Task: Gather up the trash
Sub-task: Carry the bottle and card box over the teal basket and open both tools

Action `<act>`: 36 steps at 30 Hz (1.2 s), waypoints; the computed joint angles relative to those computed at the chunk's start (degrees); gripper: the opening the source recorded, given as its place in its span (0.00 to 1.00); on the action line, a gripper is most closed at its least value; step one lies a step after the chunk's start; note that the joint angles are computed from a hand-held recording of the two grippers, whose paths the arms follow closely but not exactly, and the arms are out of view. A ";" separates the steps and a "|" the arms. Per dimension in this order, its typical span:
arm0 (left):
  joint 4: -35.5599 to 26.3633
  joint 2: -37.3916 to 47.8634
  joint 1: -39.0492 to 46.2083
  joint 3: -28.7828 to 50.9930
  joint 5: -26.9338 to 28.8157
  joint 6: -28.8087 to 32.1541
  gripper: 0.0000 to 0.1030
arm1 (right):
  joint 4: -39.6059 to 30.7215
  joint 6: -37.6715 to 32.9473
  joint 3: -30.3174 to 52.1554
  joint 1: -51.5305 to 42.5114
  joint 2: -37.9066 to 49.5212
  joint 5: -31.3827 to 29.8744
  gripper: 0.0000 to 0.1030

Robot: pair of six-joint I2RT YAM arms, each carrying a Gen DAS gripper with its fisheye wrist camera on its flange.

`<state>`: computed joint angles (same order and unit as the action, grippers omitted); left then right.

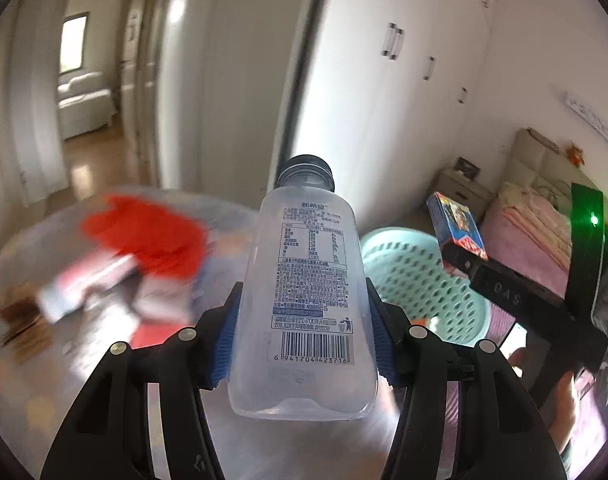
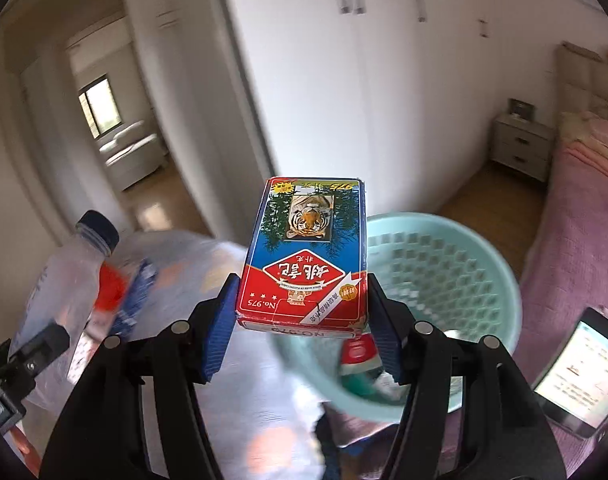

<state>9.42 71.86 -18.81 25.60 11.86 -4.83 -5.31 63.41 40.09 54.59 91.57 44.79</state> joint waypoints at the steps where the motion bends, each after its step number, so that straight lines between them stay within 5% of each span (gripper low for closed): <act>1: 1.18 2.57 -2.83 1.65 -0.87 -0.62 0.52 | 0.16 0.84 -1.95 -0.88 -1.56 -0.10 0.56; 13: 2.61 34.12 -18.74 24.86 -3.30 -6.36 0.52 | 10.11 3.09 -18.75 -15.74 -6.45 -10.38 0.56; 19: 0.83 40.11 -20.31 30.28 -5.98 -8.36 0.53 | 15.52 0.60 -19.93 -20.52 -2.70 -14.53 0.58; 22: 3.32 39.20 -19.88 28.48 -5.98 -8.08 0.68 | 17.97 -0.78 -20.54 -20.95 -1.89 -15.99 0.59; 36: 6.56 13.38 -0.23 6.81 6.28 -9.55 0.68 | 15.10 -1.57 -11.43 -8.01 0.23 -9.22 0.59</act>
